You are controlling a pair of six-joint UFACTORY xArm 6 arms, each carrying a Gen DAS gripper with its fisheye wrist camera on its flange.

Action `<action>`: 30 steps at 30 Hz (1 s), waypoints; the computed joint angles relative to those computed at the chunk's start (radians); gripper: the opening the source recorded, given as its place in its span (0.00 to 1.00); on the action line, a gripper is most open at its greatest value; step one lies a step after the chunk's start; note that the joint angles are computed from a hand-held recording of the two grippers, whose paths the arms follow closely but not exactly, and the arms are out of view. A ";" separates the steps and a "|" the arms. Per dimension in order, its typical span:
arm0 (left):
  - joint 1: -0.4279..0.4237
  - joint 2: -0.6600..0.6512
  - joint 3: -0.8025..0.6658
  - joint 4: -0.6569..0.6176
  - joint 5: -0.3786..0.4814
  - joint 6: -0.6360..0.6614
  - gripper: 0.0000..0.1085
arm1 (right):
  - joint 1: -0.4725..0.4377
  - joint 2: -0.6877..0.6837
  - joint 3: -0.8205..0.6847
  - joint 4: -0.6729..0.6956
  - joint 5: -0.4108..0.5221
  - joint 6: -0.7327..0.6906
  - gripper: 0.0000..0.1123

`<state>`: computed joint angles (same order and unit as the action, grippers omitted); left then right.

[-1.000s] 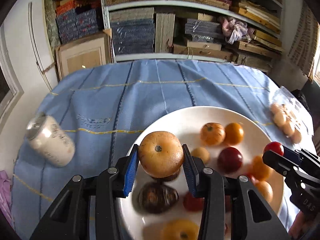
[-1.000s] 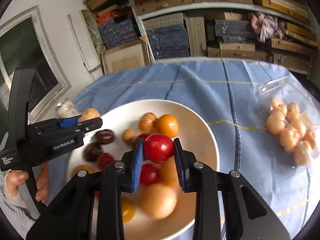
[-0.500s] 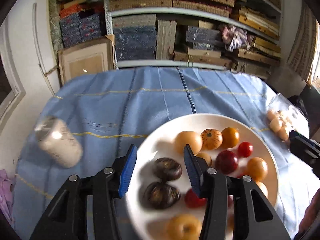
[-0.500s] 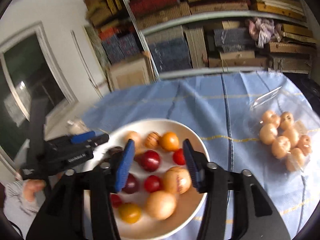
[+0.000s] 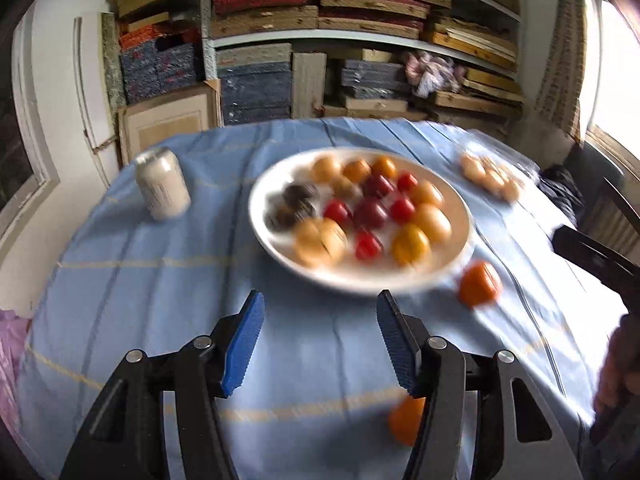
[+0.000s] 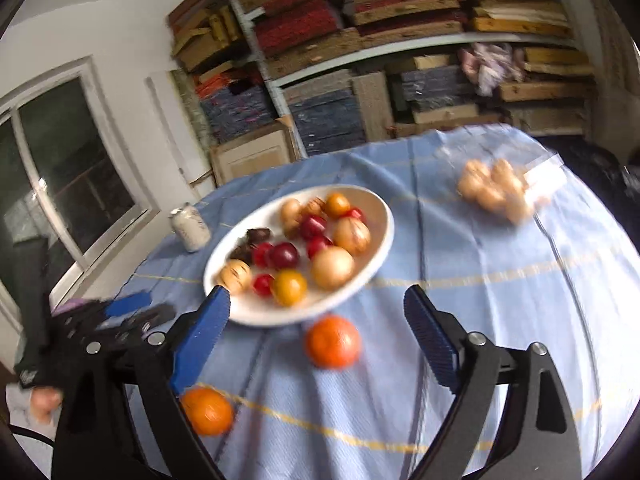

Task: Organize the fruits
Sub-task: 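Withdraw both tools and move the left tool toward an orange tangerine, then close the left tool on the tangerine while the right tool grasps another tangerine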

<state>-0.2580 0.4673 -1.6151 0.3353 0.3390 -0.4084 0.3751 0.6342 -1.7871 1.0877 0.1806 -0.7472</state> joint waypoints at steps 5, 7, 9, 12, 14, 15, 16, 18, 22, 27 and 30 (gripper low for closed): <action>-0.013 -0.054 0.141 0.135 -0.110 -0.127 0.64 | -0.018 -0.012 0.051 0.044 0.011 -0.003 0.77; -0.017 -0.045 0.133 0.156 -0.111 -0.134 0.64 | -0.019 -0.018 0.054 0.077 0.004 -0.035 0.77; -0.018 -0.047 0.146 0.198 -0.138 -0.158 0.67 | -0.021 -0.020 0.053 0.078 0.003 -0.046 0.79; -0.028 -0.045 0.152 0.286 -0.143 -0.183 0.70 | -0.023 -0.010 0.040 0.018 0.013 0.005 0.80; -0.036 -0.041 0.147 0.427 -0.131 -0.262 0.73 | -0.023 -0.002 0.034 -0.027 0.017 0.042 0.80; -0.041 -0.036 0.144 0.441 -0.127 -0.259 0.75 | -0.023 0.003 0.031 -0.049 0.020 0.061 0.81; -0.046 -0.029 0.143 0.417 -0.126 -0.232 0.75 | -0.024 0.007 0.029 -0.073 0.024 0.083 0.81; -0.052 -0.016 0.138 0.332 -0.126 -0.162 0.75 | -0.024 0.012 0.027 -0.103 0.026 0.113 0.81; -0.053 -0.017 0.145 0.283 -0.127 -0.142 0.75 | -0.022 0.024 0.021 -0.160 0.029 0.168 0.81; -0.061 -0.008 0.145 0.078 -0.105 0.012 0.75 | -0.025 0.040 0.012 -0.223 0.039 0.228 0.81; -0.064 -0.011 0.151 0.059 -0.111 0.036 0.71 | -0.026 0.046 0.007 -0.244 0.042 0.253 0.81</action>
